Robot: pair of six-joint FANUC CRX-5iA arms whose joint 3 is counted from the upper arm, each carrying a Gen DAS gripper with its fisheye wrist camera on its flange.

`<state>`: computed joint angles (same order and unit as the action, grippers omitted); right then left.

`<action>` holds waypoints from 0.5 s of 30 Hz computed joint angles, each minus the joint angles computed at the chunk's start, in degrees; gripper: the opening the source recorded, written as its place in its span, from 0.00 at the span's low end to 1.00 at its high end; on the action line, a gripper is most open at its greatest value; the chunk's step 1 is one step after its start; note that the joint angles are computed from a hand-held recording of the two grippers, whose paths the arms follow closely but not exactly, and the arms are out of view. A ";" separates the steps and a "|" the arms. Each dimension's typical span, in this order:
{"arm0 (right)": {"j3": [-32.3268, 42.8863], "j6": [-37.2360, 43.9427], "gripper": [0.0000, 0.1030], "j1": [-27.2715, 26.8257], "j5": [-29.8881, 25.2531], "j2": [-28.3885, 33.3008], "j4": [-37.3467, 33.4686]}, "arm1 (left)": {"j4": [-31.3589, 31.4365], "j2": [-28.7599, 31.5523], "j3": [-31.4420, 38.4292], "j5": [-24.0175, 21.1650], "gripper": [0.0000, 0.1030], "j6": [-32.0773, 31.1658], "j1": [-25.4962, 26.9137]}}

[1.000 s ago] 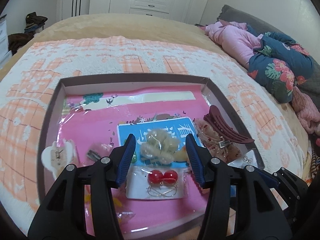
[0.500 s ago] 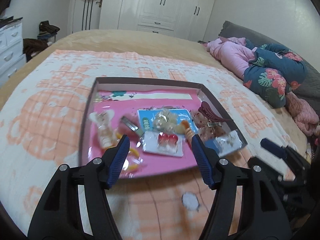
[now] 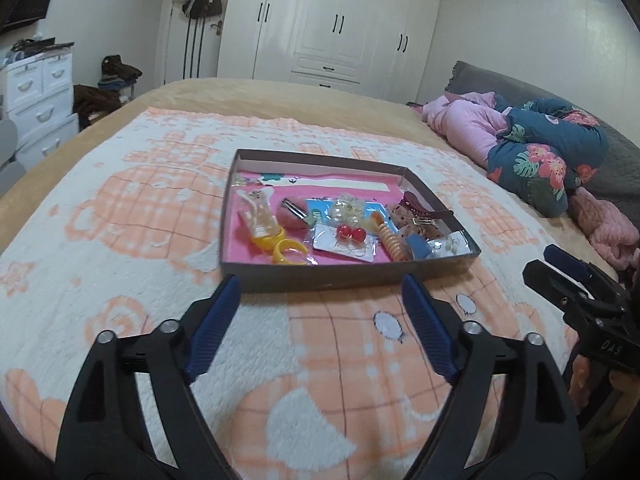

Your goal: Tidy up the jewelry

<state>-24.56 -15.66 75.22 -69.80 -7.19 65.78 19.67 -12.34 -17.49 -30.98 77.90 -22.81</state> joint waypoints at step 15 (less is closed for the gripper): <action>-3.42 -7.88 0.94 6.34 -9.40 1.02 4.26 | -8.33 -5.07 -3.96 4.50 0.89 5.40 -2.83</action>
<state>-27.98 -23.54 81.56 -79.20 -6.17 70.04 11.34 -17.41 -21.44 -26.48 83.30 -25.63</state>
